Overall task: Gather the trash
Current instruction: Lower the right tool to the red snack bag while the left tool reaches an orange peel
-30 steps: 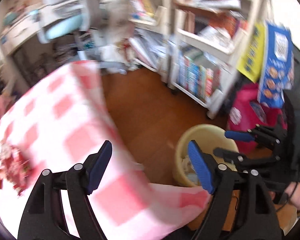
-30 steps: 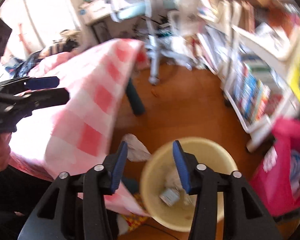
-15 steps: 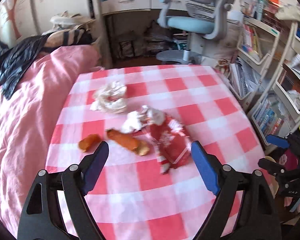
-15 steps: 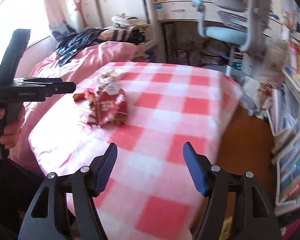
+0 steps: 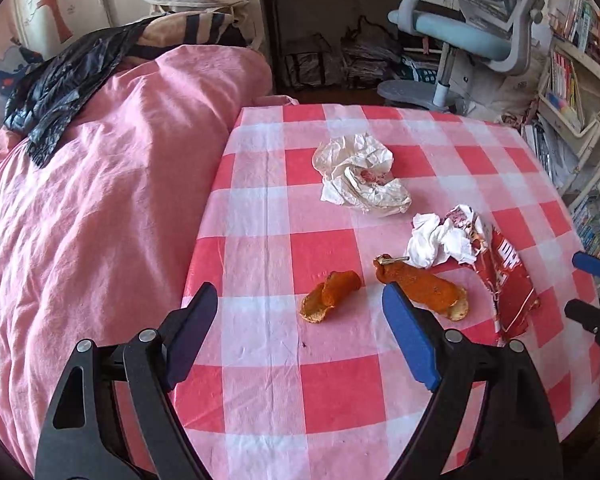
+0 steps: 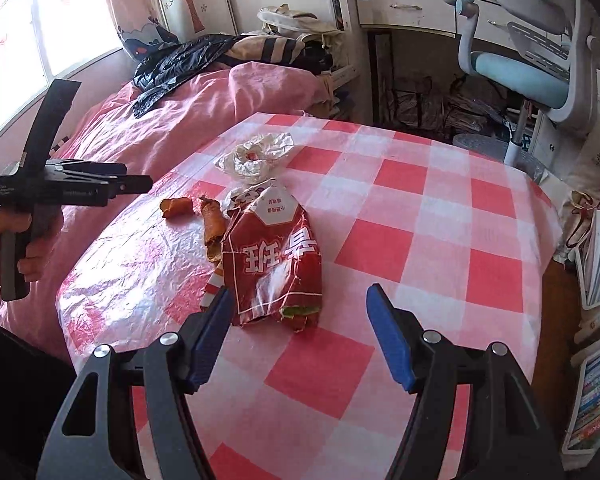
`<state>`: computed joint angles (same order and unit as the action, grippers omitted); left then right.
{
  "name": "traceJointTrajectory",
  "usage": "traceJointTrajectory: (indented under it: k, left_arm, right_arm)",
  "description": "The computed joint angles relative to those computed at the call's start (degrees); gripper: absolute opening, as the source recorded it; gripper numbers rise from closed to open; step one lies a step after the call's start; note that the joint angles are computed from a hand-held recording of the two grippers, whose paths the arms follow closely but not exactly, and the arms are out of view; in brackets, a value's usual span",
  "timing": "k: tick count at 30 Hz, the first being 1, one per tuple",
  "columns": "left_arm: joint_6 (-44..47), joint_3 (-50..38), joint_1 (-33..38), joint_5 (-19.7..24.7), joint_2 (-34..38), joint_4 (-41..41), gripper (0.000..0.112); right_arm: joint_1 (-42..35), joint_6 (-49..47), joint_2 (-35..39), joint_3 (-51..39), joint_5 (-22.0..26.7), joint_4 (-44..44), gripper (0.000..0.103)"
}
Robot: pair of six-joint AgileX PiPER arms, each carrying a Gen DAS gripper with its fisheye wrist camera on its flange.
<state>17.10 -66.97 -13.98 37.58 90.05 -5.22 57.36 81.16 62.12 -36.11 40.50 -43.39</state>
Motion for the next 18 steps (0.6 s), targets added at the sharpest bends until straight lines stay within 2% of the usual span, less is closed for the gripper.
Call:
traceJointTrajectory:
  k: [3, 8, 14, 15, 16, 17, 18]
  left_arm:
    - [-2.77, -0.98, -2.47, -0.80, 3.54, 5.31, 0.081]
    - [-3.03, -3.15, -3.50, -1.19, 7.44, 6.85, 0.081]
    - [-1.19, -5.37, -2.63, -0.28, 10.44, 4.19, 0.080]
    - [-0.94, -5.39, -2.64, -0.23, 10.72, 3.94, 0.077]
    - [-0.44, -5.62, -2.56, 0.17, 11.16, 3.36, 0.073]
    - [0.04, -5.69, -2.45, 0.58, 11.47, 2.64, 0.065]
    - [0.94, -6.00, -2.20, 1.31, 11.92, 1.34, 0.050]
  right_arm:
    - [-6.94, -6.67, 2.87, -0.04, -6.77, 3.97, 0.066]
    - [-14.67, -17.45, 8.46, -1.16, -14.77, 11.43, 0.066]
    - [-16.95, -23.64, 11.77, -1.58, -18.87, 17.10, 0.065]
    - [-16.63, -22.61, 11.68, -1.54, -18.66, 16.01, 0.061]
    - [-16.63, -23.68, 11.64, -1.69, -18.56, 17.10, 0.046]
    - [-17.26, -26.01, 11.42, -1.70, -18.66, 19.37, 0.033]
    - [-17.55, -27.25, 11.07, -1.55, -18.70, 20.88, 0.032]
